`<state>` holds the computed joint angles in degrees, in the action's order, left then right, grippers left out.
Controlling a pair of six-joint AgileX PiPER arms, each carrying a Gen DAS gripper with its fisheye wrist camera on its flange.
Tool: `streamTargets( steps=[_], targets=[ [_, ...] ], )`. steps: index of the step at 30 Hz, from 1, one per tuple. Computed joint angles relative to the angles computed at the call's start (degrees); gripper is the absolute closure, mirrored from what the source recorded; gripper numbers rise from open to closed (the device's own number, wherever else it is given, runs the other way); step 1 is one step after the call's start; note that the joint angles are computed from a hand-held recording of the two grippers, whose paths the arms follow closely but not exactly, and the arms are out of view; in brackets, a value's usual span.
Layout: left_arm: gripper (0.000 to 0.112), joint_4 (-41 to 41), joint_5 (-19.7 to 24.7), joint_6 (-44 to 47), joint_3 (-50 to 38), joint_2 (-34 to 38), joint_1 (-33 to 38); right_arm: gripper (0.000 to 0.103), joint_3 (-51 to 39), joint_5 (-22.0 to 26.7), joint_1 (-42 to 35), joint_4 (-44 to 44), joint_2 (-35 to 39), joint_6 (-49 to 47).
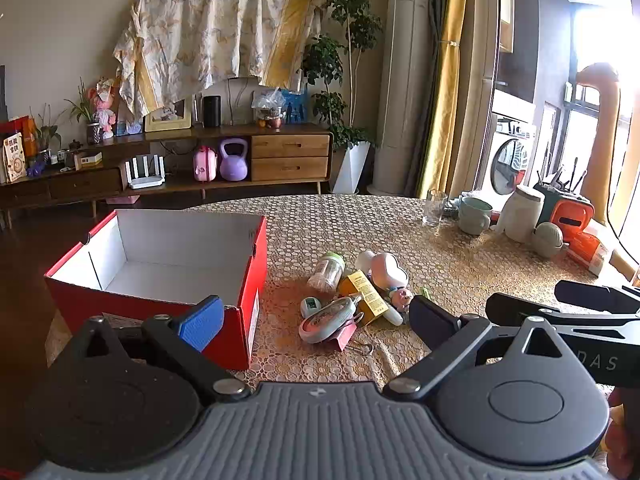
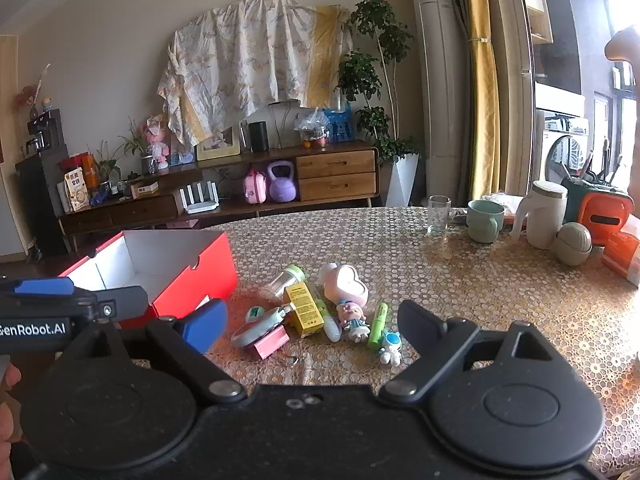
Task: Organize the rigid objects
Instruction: 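Move both tools toward the cluster of small items on the table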
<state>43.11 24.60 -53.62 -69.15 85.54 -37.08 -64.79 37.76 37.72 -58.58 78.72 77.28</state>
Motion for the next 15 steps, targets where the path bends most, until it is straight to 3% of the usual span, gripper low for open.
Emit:
streamTargets(
  steps=[9,15],
  targets=[
    [0.013,-2.3,-0.7,2.8,-1.4,2.0,1.2,0.013,-0.8,-2.5,-3.2,3.3,0.8,-4.4],
    [0.013,-4.5,-0.4,4.4,-5.0,6.4,2.2,0.014,-1.5,-6.2,-9.6,11.6,2.5,-15.5]
  ],
)
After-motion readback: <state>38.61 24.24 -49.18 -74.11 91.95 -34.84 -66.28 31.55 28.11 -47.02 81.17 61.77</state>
